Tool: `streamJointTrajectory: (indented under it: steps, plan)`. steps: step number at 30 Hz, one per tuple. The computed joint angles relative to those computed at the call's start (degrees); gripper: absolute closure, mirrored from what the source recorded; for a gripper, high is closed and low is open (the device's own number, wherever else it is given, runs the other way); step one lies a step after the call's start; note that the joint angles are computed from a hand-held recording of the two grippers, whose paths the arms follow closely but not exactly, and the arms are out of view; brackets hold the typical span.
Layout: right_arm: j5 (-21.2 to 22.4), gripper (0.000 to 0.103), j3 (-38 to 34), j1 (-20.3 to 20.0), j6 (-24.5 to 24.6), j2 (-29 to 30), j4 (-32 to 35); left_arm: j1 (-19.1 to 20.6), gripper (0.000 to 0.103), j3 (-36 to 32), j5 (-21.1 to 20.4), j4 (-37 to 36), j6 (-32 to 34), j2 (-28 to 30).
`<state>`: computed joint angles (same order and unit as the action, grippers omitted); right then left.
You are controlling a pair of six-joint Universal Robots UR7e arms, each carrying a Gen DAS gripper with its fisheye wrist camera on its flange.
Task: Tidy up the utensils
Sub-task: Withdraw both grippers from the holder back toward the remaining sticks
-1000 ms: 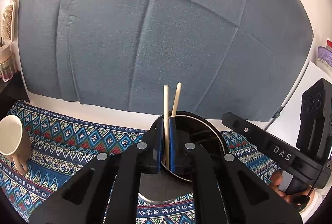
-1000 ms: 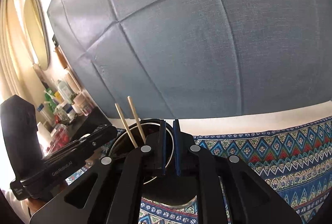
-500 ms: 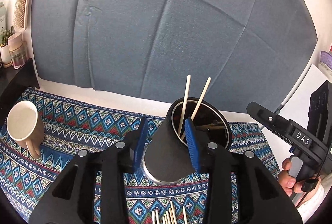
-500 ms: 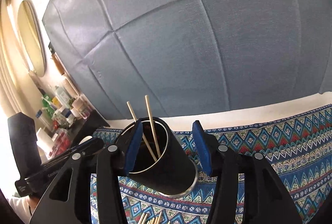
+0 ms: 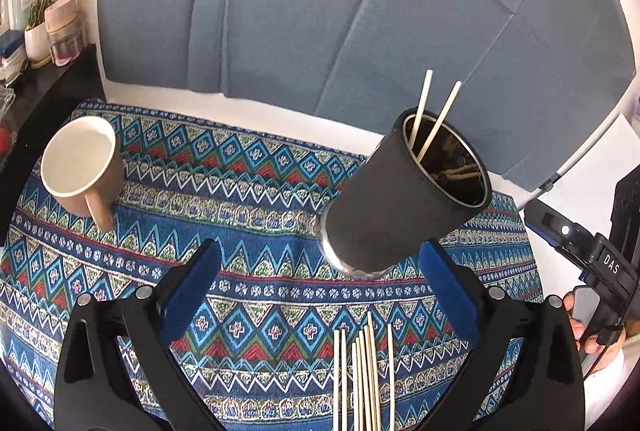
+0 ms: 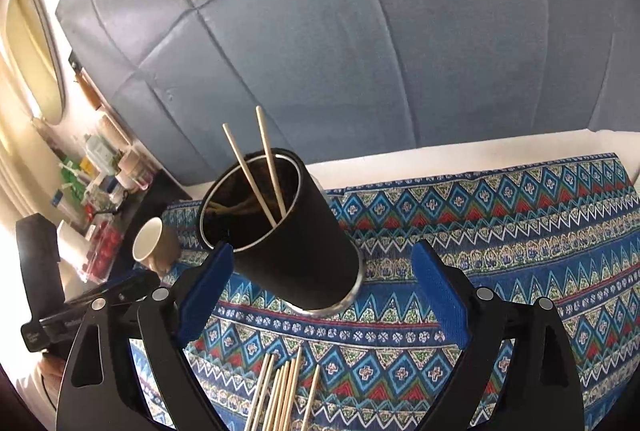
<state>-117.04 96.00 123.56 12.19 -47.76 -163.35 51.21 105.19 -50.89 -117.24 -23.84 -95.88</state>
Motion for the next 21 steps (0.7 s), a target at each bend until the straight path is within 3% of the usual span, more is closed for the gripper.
streamJointTrajectory:
  steps: [12,21]
  plan:
    - [-2.26,0.016,3.91,0.62,8.35,0.00,11.50,0.85,0.006,3.43,0.47,9.64,-8.26,-3.19]
    - [-5.88,0.017,6.27,2.78,7.69,2.30,18.47,1.36,0.006,7.15,-2.20,12.48,-12.72,-4.66]
